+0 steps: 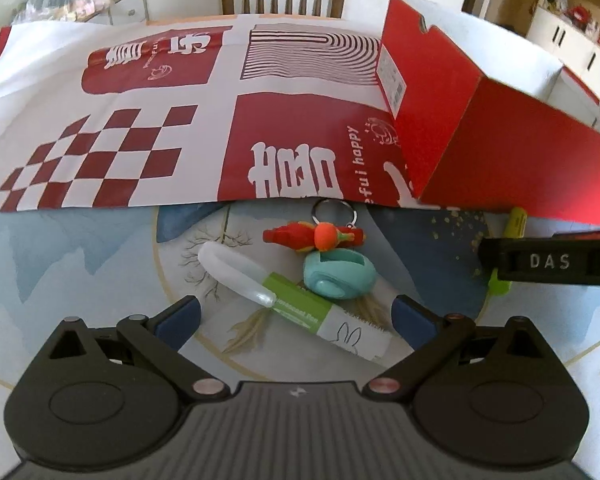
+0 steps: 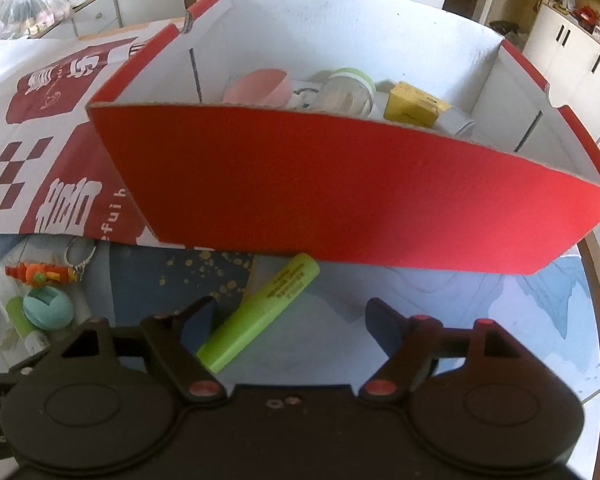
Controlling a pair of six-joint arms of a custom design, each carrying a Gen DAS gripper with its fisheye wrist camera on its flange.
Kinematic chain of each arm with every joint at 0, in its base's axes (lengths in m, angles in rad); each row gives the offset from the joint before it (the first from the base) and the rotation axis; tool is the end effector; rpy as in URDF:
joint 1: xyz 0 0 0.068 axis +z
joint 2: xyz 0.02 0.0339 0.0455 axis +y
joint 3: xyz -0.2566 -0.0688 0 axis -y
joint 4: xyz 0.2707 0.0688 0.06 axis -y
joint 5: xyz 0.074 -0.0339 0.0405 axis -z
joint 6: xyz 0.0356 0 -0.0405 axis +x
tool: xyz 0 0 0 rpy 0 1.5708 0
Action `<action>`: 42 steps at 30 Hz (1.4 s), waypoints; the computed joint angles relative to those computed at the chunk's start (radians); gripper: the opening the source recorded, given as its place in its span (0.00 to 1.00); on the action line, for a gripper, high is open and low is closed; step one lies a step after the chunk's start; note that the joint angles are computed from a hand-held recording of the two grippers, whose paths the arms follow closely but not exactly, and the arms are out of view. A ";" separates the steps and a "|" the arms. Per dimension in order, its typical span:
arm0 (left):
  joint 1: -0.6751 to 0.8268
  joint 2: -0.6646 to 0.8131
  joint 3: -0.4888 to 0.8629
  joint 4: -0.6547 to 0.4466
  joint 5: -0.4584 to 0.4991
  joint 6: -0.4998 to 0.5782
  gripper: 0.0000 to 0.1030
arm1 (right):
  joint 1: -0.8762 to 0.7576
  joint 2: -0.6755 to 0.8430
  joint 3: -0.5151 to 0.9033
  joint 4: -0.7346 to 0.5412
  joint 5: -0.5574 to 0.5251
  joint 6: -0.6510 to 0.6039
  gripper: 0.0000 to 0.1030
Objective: Organize rigid objects
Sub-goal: 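Grasp the white glue stick with the left gripper while the right grasps the green highlighter, then carry the glue stick and highlighter over the red box with both grippers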
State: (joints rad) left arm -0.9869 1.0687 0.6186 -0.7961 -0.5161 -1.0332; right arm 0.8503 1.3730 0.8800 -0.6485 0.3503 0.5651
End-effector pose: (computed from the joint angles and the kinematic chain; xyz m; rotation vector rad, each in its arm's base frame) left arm 0.1248 -0.1570 0.1752 -0.1684 2.5342 0.0043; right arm 0.1947 0.2032 0.1921 -0.2695 2.5806 0.0188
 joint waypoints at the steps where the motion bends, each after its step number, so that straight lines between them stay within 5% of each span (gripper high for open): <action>1: -0.004 0.010 0.004 -0.007 -0.006 0.001 0.98 | 0.002 0.002 0.001 0.002 0.001 -0.007 0.78; 4: -0.013 0.006 0.003 -0.024 -0.020 0.005 0.95 | 0.001 -0.012 -0.009 0.003 -0.007 -0.017 0.75; 12: -0.047 -0.104 -0.049 -0.069 -0.072 0.012 0.58 | -0.023 -0.121 -0.092 0.030 -0.068 -0.071 0.53; 16: -0.024 -0.182 -0.081 -0.085 -0.070 0.032 0.43 | -0.035 -0.154 -0.115 0.030 -0.071 -0.082 0.38; 19: 0.016 -0.246 -0.107 -0.088 -0.054 0.068 0.32 | -0.050 -0.172 -0.123 0.028 -0.078 -0.080 0.19; 21: 0.038 -0.281 -0.120 -0.091 -0.040 0.089 0.25 | -0.068 -0.173 -0.122 0.029 -0.094 -0.092 0.16; 42: 0.140 -0.616 -0.139 -0.261 0.043 0.137 0.21 | -0.041 -0.371 -0.083 -0.127 -0.127 -0.048 0.15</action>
